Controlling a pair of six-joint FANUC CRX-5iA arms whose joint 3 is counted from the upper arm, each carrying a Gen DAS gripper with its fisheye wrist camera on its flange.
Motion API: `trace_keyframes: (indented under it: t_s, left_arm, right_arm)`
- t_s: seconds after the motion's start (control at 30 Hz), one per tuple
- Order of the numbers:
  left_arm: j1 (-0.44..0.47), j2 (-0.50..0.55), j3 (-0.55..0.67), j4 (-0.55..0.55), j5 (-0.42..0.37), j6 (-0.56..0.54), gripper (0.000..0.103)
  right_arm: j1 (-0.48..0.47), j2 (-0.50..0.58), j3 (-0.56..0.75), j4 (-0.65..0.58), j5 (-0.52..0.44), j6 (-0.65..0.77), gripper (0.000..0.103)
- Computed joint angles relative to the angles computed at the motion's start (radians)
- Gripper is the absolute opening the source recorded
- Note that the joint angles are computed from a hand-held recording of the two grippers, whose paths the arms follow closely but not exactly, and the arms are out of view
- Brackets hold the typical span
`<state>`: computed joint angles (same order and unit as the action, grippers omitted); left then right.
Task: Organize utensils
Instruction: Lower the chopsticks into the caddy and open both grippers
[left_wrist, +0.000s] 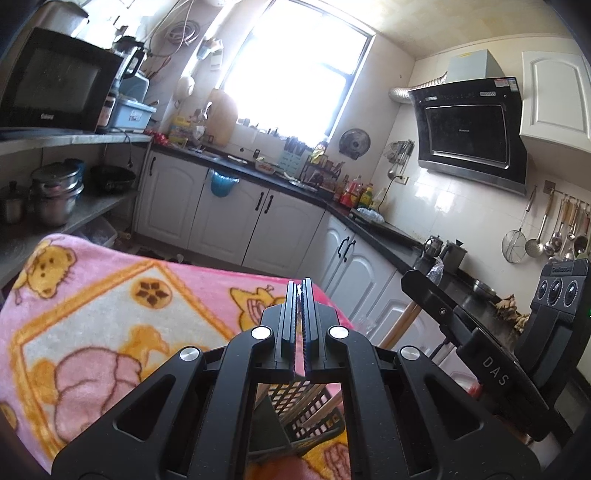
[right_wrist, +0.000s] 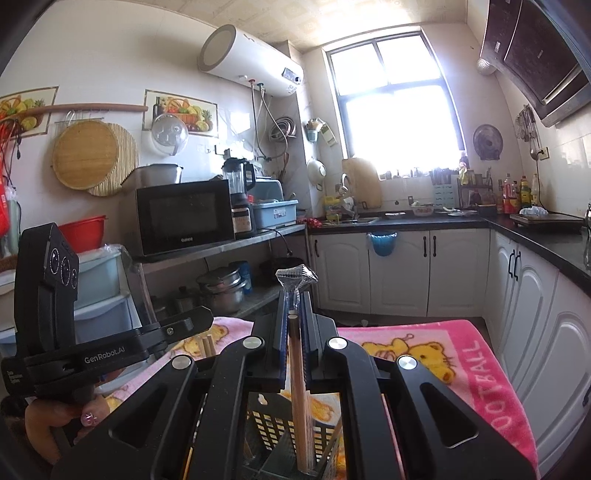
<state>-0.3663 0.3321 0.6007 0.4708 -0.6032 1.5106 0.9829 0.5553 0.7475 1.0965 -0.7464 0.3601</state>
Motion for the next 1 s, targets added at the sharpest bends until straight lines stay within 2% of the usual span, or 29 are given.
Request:
trace_keyframes:
  t_s: [0.23, 0.37, 0.43, 0.53, 0.6, 0.7, 1.0]
  left_arm:
    - [0.002, -0.010, -0.006, -0.060, -0.046, 0.057, 0.001]
    - [0.002, -0.010, 0.006, -0.098, -0.089, 0.098, 0.001]
    - [0.003, -0.013, 0.007, -0.109, -0.103, 0.109, 0.003]
    - [0.004, -0.024, -0.005, -0.114, -0.106, 0.117, 0.010]
    - [0.005, -0.034, -0.014, -0.122, -0.110, 0.121, 0.021]
    - [0.005, -0.050, -0.030, -0.135, -0.116, 0.126, 0.032]
    - [0.004, -0.105, -0.102, -0.143, -0.094, 0.140, 0.057]
  right_arm:
    - [0.009, -0.009, -0.025, -0.029, -0.035, -0.012, 0.007]
    - [0.015, -0.020, -0.040, -0.048, -0.055, -0.021, 0.018]
    - [0.018, -0.023, -0.045, -0.060, -0.069, -0.018, 0.019]
    - [0.024, -0.036, -0.063, -0.077, -0.087, -0.025, 0.020]
    - [0.027, -0.046, -0.077, -0.087, -0.091, -0.029, 0.024]
    - [0.034, -0.055, -0.088, -0.100, -0.112, -0.024, 0.027]
    - [0.053, -0.079, -0.110, -0.155, -0.162, -0.002, 0.032]
